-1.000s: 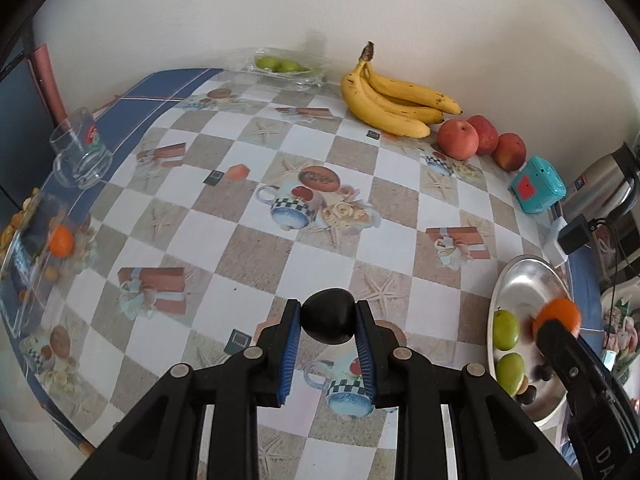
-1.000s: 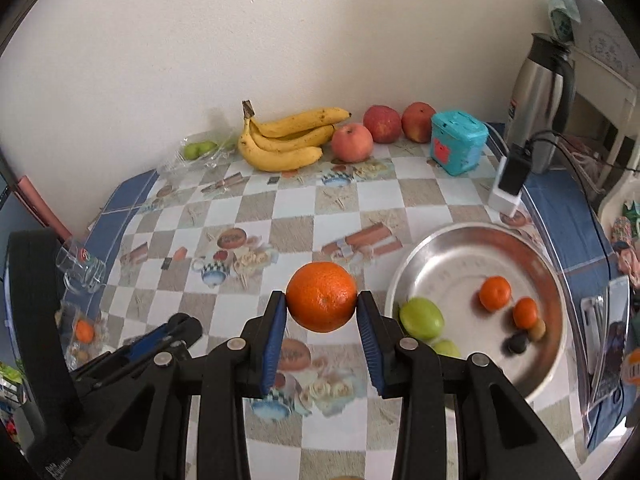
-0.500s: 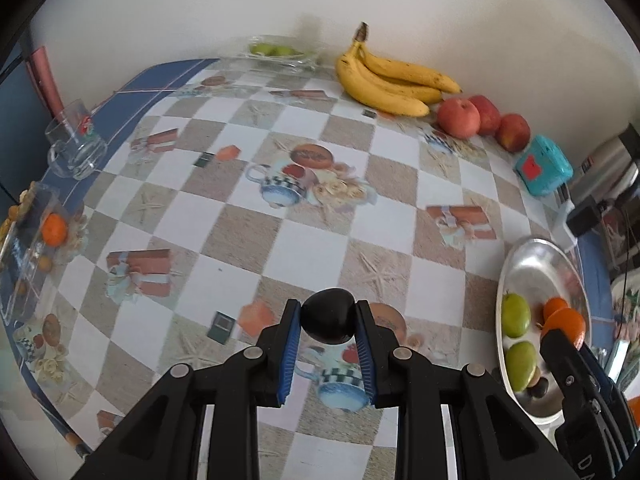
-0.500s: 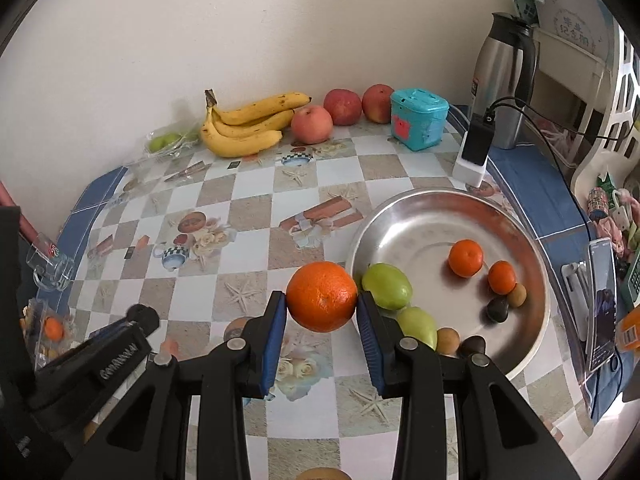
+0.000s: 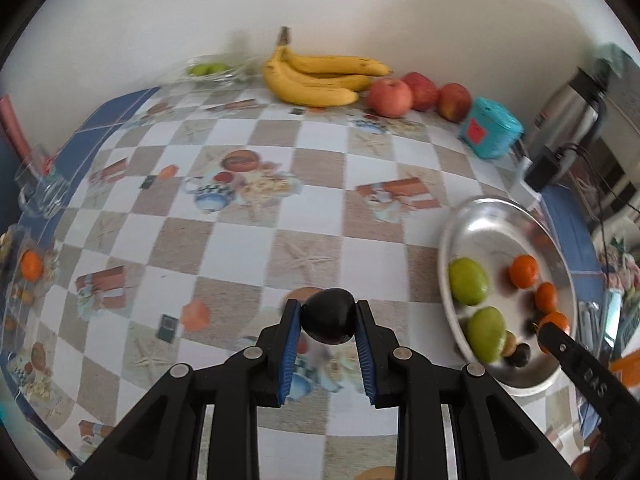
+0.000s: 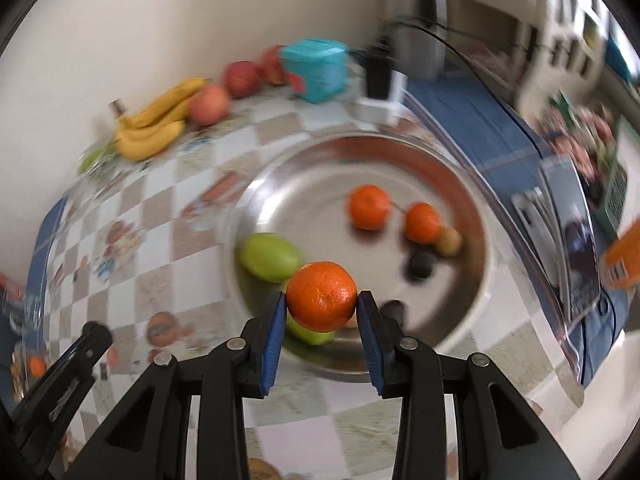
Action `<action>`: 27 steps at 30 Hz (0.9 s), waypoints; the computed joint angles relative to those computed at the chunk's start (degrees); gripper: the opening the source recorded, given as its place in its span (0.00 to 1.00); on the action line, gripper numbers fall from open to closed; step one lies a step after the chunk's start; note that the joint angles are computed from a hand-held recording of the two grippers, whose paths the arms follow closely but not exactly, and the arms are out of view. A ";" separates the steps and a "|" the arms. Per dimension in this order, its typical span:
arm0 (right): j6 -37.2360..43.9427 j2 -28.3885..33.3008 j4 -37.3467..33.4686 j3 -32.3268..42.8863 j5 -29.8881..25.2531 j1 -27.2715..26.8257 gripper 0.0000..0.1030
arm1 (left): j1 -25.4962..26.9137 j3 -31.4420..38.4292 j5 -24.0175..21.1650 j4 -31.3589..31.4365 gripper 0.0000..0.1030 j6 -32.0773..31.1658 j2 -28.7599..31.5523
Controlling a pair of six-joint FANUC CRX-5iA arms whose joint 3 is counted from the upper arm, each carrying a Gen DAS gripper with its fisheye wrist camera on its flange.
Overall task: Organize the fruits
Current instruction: 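Carry the plum and mandarin into the steel bowl and open both grippers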
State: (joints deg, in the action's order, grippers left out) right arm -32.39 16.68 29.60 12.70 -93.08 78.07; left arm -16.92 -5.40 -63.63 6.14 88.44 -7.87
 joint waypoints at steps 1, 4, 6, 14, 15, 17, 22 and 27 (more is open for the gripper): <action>-1.34 -1.01 -0.24 -1.37 0.28 0.08 0.36 | -0.44 -0.19 0.29 0.62 0.28 -0.65 0.04; -6.31 -4.70 -0.84 -6.22 2.02 0.57 0.36 | -2.08 -0.86 1.55 2.13 0.28 -2.52 -0.06; -8.40 -6.13 -0.96 -7.95 1.93 1.00 0.36 | -3.04 -1.57 2.68 3.91 0.28 -4.44 -0.17; -10.04 -8.18 0.55 -10.38 1.92 2.15 0.36 | -6.77 -2.55 5.54 6.46 0.28 -8.44 1.02; -10.10 -8.41 0.57 -10.77 2.51 2.16 0.36 | -7.07 -2.63 5.98 6.79 0.28 -8.76 1.32; -10.00 -8.51 0.37 -11.06 3.34 2.04 0.37 | -7.41 -2.78 6.78 7.58 0.28 -9.30 1.94; -9.55 -8.56 0.46 -11.55 4.74 1.82 0.37 | -7.12 -3.04 8.08 9.19 0.28 -9.61 3.11; -8.78 -8.27 0.84 -11.69 6.04 1.45 0.37 | -7.23 -2.88 9.26 9.62 0.28 -9.08 4.11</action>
